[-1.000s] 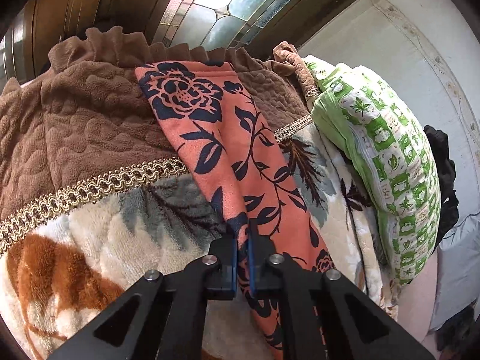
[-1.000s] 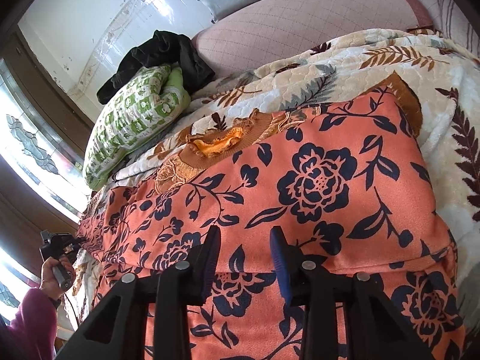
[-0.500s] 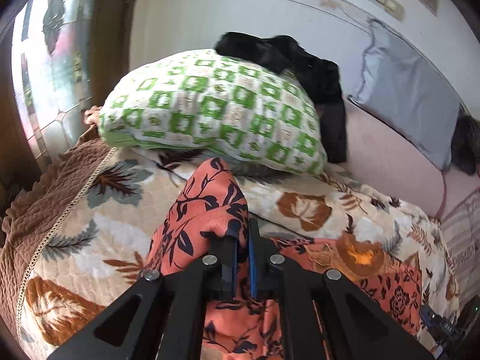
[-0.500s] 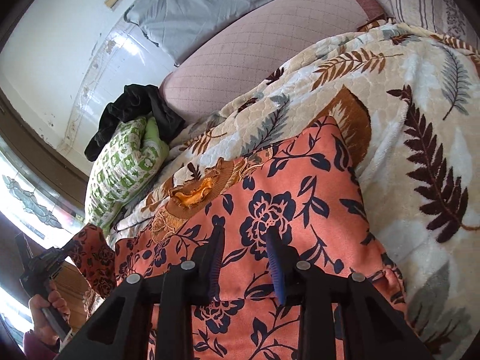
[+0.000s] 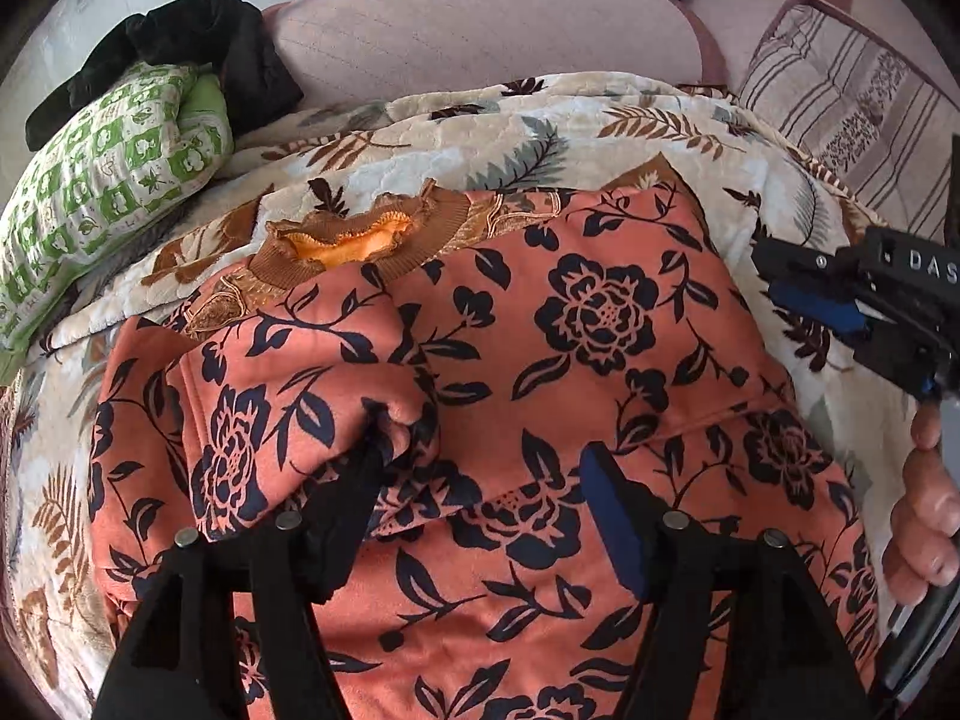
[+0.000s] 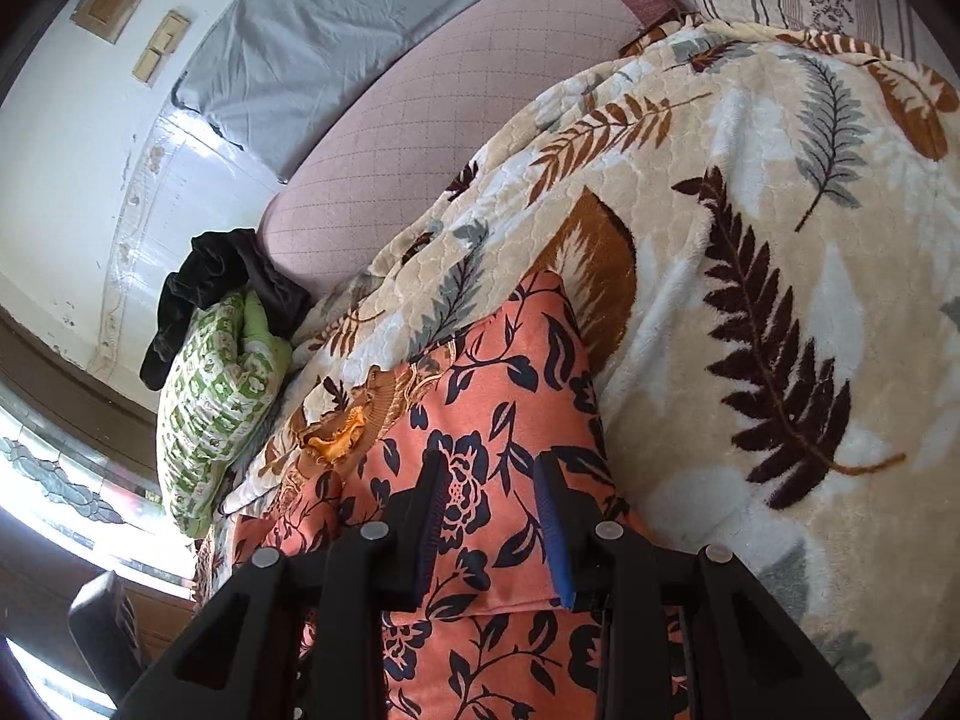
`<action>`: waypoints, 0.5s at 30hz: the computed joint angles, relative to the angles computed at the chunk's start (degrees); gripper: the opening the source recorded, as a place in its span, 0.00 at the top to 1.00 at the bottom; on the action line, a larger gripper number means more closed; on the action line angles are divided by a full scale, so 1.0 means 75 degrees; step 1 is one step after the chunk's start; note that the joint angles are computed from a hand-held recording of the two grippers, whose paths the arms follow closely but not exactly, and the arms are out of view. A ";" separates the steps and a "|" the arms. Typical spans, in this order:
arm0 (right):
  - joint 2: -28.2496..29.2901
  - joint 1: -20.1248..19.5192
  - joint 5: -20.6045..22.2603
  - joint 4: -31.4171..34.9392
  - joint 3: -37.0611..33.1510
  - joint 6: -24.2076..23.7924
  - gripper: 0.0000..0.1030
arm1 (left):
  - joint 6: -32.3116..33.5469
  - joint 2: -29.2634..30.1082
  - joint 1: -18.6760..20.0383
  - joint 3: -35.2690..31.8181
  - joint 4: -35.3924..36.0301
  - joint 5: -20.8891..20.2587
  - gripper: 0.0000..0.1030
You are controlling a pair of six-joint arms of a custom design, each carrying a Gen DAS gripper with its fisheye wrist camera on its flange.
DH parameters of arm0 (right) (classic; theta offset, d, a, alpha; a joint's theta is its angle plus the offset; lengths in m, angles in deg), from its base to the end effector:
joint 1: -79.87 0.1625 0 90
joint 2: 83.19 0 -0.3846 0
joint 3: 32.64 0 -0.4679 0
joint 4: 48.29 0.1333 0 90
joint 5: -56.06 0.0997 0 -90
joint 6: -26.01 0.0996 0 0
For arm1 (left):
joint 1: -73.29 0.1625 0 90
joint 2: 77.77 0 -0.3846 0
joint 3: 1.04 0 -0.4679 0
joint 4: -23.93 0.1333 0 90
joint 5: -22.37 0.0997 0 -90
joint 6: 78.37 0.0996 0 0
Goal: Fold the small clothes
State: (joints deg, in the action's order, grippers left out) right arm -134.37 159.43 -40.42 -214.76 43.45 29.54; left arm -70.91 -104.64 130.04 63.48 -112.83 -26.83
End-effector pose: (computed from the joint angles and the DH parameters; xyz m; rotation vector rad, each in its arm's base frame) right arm -0.0258 -0.8138 0.2816 -0.4007 -2.6649 1.2895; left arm -0.2858 -0.7978 -0.0081 0.7852 2.3253 -0.3941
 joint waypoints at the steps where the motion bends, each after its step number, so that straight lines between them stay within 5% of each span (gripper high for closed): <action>1: 0.0006 -0.0001 0.0000 0.0030 -0.0002 0.0010 0.65 | 0.0070 -0.0281 0.0004 0.0388 -0.0299 -0.0103 0.33; 2: 0.0013 0.0009 0.0003 0.0053 0.0000 -0.0014 0.63 | 0.0224 -0.0650 0.0033 0.0863 -0.0771 -0.0370 0.33; 4: 0.0043 0.0040 0.0078 0.0063 0.0005 -0.0089 0.42 | 0.0691 -0.1323 0.0159 0.1670 -0.1945 -0.0997 0.31; 6: 0.0097 0.0138 0.0051 -0.0029 0.0027 -0.0313 0.41 | 0.1039 -0.1792 0.0259 0.2301 -0.3251 -0.1081 0.21; 9: 0.0229 0.0395 -0.0209 -0.0394 0.0104 -0.1241 0.41 | 0.1193 -0.1821 0.0490 0.2340 -0.4725 -0.0533 0.17; 12: 0.0345 0.0726 -0.0212 -0.0847 0.0303 -0.2698 0.43 | 0.0202 -0.1659 0.0831 0.1889 -0.4821 0.0099 0.17; 15: 0.0262 0.0853 0.0685 -0.0544 0.0607 -0.3253 0.43 | -0.0866 -0.1498 0.1197 0.1551 -0.4519 0.0479 0.17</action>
